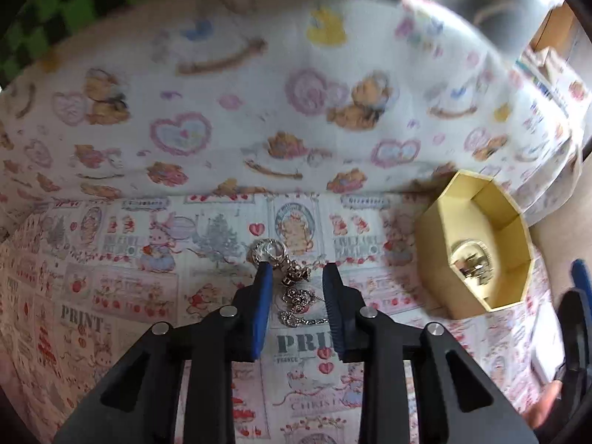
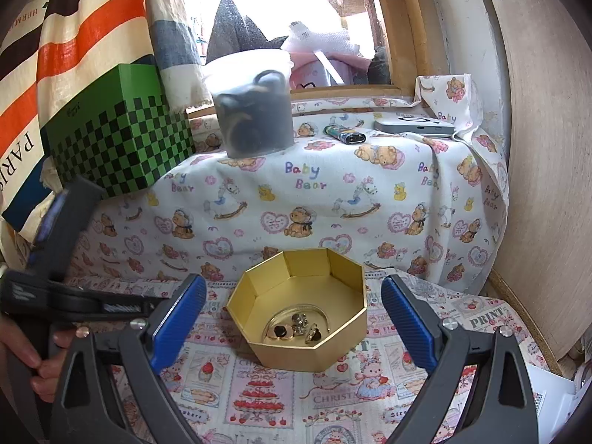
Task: Organize jewelry
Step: 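Reach the left tool to the silver keychains and close on them, then grasp a silver ring keychain with the right tool while the left tool lifts the dark beaded keychain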
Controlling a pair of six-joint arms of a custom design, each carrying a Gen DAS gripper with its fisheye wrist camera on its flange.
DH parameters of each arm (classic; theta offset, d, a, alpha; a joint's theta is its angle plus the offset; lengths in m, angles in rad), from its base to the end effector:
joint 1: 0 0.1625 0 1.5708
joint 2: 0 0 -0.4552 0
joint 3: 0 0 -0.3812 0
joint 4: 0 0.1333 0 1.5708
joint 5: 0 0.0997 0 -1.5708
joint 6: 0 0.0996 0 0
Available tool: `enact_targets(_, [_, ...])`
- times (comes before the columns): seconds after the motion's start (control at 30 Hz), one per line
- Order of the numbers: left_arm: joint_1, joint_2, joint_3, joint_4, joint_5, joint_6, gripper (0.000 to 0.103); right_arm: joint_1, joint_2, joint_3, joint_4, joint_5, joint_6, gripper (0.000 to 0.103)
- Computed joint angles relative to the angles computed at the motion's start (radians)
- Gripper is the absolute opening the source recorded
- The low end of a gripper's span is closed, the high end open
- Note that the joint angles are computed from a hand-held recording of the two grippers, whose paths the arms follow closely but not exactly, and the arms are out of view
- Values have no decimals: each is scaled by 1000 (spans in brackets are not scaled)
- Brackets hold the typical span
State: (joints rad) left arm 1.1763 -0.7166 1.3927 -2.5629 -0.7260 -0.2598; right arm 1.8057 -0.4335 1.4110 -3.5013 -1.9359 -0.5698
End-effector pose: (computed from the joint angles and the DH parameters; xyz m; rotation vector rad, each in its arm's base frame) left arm -0.0987 -0.7777 0.1911 -0.0097 2.3536 -0.6933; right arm 0.2719 -0.7162 0.0650 0.7290 -2.2967 1.1471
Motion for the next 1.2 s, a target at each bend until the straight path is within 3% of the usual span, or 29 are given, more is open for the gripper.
enact_targets(0.1, [10,19,-20,3,-14,-1,25,0,0,3,-4,5,-6,95])
enact_targets(0.17, [7,29,-16,-45,18,20,17,0,-1,4,3,5,-6,95])
enact_targets(0.3, [11,-1,18,-97,-44,50,17,2,2,5,6,4,-21,95])
enact_targets(0.4, [-5,-43,85,-148,-30,67,17,1,1,6,8,10,-21,95])
enact_targets(0.67, [-43,-196,349,-447,-53,136,17,-1,-9,14,31,29,-7,95])
enact_targets(0.8, [-35,-224,384,-514,-63,124,17,3,-15,32,20,46,-29,95])
enact_targets(0.83, [-29,-233,381,-513,-73,141,17,3,-25,43,41,69,-24,95])
enact_targets(0.93, [-23,-215,385,-586,-10,202,17,4,-44,56,110,110,-22,95])
enact_targets(1.0, [-4,-235,384,-553,-53,164,17,13,-48,44,180,115,-28,94])
enact_targets(1.1, [18,-258,385,-533,-91,104,17,42,-32,-10,301,76,-16,84])
enact_targets(1.2, [11,-253,393,-586,-34,148,17,72,15,-115,472,4,20,66])
